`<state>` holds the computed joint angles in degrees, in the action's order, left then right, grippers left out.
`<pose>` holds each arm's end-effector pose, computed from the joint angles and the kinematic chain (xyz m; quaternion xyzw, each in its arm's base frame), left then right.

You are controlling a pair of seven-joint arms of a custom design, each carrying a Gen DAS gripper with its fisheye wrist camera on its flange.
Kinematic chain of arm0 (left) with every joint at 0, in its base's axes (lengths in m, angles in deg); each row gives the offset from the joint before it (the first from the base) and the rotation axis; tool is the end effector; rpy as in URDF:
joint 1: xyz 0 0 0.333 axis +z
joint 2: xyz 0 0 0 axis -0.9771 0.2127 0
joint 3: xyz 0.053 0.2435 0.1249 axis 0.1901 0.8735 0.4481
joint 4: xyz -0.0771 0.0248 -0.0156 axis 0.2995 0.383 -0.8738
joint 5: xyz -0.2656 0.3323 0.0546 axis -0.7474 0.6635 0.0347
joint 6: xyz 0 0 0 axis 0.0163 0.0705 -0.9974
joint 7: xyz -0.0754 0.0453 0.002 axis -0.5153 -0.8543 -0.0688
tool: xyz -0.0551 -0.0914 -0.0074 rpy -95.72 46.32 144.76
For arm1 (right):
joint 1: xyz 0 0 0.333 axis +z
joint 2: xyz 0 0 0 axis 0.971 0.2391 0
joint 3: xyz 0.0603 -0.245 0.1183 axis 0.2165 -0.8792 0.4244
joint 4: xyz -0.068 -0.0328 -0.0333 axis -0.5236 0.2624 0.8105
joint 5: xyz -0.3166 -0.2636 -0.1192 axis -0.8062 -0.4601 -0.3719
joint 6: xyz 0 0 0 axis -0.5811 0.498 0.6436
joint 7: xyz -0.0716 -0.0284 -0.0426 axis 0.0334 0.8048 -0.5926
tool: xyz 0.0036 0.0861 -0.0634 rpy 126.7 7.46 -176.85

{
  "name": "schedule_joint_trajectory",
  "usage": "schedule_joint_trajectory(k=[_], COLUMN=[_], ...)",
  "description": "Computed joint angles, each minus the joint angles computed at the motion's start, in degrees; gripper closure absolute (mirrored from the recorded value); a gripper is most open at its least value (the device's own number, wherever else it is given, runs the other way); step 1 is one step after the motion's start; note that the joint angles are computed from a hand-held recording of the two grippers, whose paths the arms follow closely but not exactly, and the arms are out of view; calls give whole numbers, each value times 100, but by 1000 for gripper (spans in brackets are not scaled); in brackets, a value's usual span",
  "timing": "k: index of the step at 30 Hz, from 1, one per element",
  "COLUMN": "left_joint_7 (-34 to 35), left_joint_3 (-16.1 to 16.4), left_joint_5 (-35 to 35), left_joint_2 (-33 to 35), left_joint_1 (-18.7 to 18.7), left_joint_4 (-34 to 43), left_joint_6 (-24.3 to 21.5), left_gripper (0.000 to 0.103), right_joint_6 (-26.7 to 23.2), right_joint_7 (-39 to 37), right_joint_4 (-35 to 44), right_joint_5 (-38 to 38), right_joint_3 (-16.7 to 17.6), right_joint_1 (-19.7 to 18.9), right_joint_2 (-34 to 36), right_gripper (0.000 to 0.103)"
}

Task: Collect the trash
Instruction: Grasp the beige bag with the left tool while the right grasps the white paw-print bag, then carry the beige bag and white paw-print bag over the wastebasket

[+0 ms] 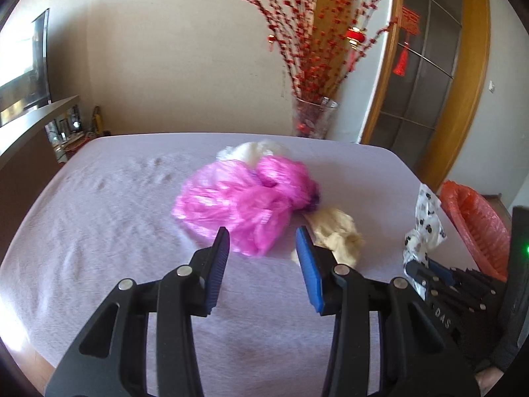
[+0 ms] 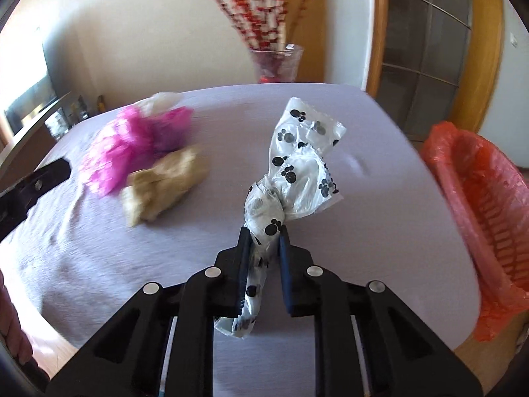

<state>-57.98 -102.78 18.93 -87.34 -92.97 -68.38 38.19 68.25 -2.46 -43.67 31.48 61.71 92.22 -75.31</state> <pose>0.4028 -0.3030 0.4850 -0.8263 0.3671 -0.2218 0.3651 0.5505 0.1253 0.4328 -0.8512 0.3663 -0.1126 0.3587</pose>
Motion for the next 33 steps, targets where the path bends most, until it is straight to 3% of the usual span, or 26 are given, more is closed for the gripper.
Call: schedule_joint_trajectory(k=[5,12,13,15,18,25,33], left_joint_7=[231,559,652,728,726,649,735], left_joint_3=[81,334,388,482,547,491,549], left_joint_5=[124,-26,-124,-266,-321,111,549], left_joint_2=[590,1257,1354,1432,1430,1433,1903], left_joint_1=[12,-90,-110,-143,-155,-166,-242], left_joint_4=[435,909,977,996,947,1063,1642], left_joint_6=[387,608,622,732,876,1106,1249], left_gripper=[54,55,56,79,92,94,94], right_joint_6=[-22,-142,-161,-221,-236,-262,-221], right_joint_7=[326,395,390,352,336,237,169], right_joint_4=[344,518,526,626,651,778,959], right_joint_5=[-70,-9,7,41,105,291,465], right_joint_3=[-58,-32,-31,-37,-16,-69,-139], right_joint_1=[-205,-417,-436,-486,-532,-669,-865], right_joint_2=[294,445,450,529,530,568,636], right_gripper=[88,88,88,88,88,88,88])
